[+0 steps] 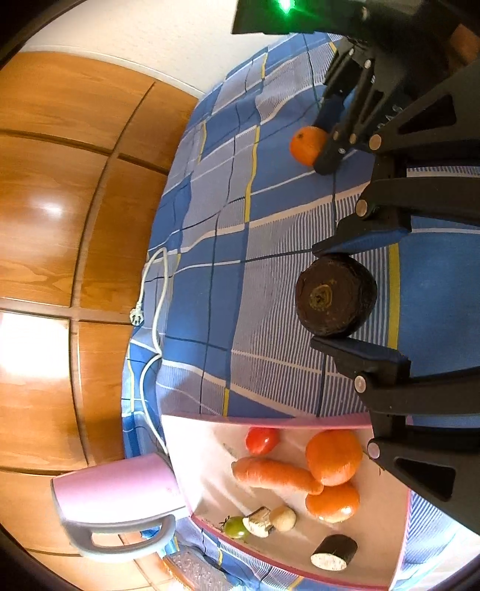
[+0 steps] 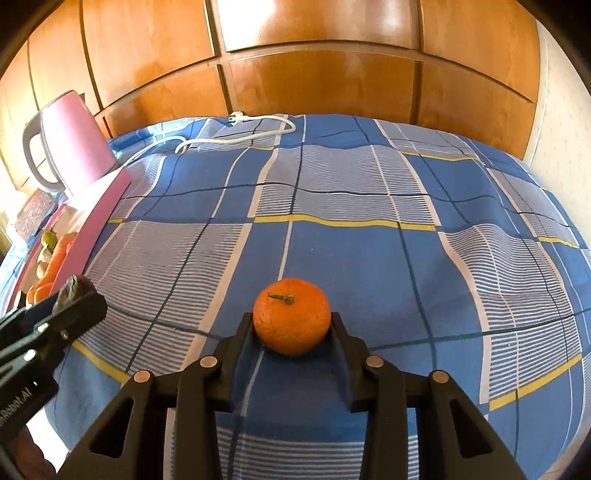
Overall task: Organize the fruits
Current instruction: 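Carry the beet and orange over the tray and lower them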
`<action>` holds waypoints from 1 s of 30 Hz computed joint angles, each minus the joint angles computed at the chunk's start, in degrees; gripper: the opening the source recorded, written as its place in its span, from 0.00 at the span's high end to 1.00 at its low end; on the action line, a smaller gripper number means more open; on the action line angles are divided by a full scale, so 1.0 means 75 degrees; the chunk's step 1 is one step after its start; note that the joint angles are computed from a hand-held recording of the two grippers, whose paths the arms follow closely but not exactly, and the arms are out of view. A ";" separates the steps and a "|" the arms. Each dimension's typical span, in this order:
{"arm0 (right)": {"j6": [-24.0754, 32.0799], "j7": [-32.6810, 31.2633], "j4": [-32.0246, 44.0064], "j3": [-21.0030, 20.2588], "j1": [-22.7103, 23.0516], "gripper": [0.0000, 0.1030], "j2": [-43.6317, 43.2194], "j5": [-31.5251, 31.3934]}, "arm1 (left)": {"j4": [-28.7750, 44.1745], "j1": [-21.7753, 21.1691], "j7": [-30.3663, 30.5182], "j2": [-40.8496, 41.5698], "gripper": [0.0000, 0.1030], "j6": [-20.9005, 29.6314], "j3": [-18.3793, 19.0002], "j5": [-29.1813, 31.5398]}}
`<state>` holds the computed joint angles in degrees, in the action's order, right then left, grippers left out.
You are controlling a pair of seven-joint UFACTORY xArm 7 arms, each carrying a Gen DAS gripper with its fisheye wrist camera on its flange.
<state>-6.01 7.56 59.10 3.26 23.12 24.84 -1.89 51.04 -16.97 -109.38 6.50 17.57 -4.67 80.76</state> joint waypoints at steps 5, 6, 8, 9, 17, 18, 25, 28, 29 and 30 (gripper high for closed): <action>0.0054 -0.0092 -0.0069 0.0366 -0.0279 0.63 -0.0072 -0.0019 | -0.0121 0.0019 -0.0130 -0.0206 0.59 0.0018 -0.0028 0.0042; 0.0065 -0.0112 -0.0077 0.0448 -0.0341 0.63 -0.0082 -0.0019 | -0.0154 0.0027 -0.0159 -0.0255 0.59 0.0031 -0.0043 0.0062; 0.0159 -0.0159 -0.0099 0.0594 -0.0439 0.63 -0.0129 -0.0023 | -0.0208 0.0043 -0.0233 -0.0346 0.59 0.0104 -0.0080 0.0090; 0.0157 -0.0180 -0.0109 0.0632 -0.0453 0.63 -0.0137 -0.0028 | -0.0239 0.0065 -0.0265 -0.0393 0.59 0.0102 -0.0091 0.0098; 0.0201 -0.0372 -0.0135 0.1049 -0.0682 0.63 -0.0143 -0.0017 | -0.0494 0.0212 -0.0452 -0.0689 0.59 0.0279 -0.0192 -0.0014; 0.0206 -0.0391 -0.0134 0.1081 -0.0693 0.63 -0.0143 -0.0012 | -0.0525 0.0236 -0.0444 -0.0720 0.59 0.0301 -0.0201 -0.0062; 0.0266 -0.0599 -0.0148 0.1435 -0.0891 0.63 -0.0167 0.0019 | -0.0752 0.0420 -0.0430 -0.0942 0.59 0.0358 -0.0231 -0.0307; 0.0302 -0.0719 -0.0121 0.1686 -0.1063 0.63 -0.0152 0.0063 | -0.0870 0.0512 -0.0416 -0.1045 0.59 0.0390 -0.0245 -0.0423; 0.0320 -0.0767 -0.0103 0.1797 -0.1133 0.63 -0.0140 0.0079 | -0.0910 0.0544 -0.0389 -0.1082 0.59 0.0390 -0.0246 -0.0467; 0.0325 -0.0814 -0.0092 0.1873 -0.1182 0.63 -0.0130 0.0092 | -0.0967 0.0584 -0.0382 -0.1140 0.59 0.0396 -0.0242 -0.0507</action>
<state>-3.58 1.46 58.42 17.31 14.25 23.86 -1.20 43.79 -12.59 -112.25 -2.05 20.53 -6.49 76.96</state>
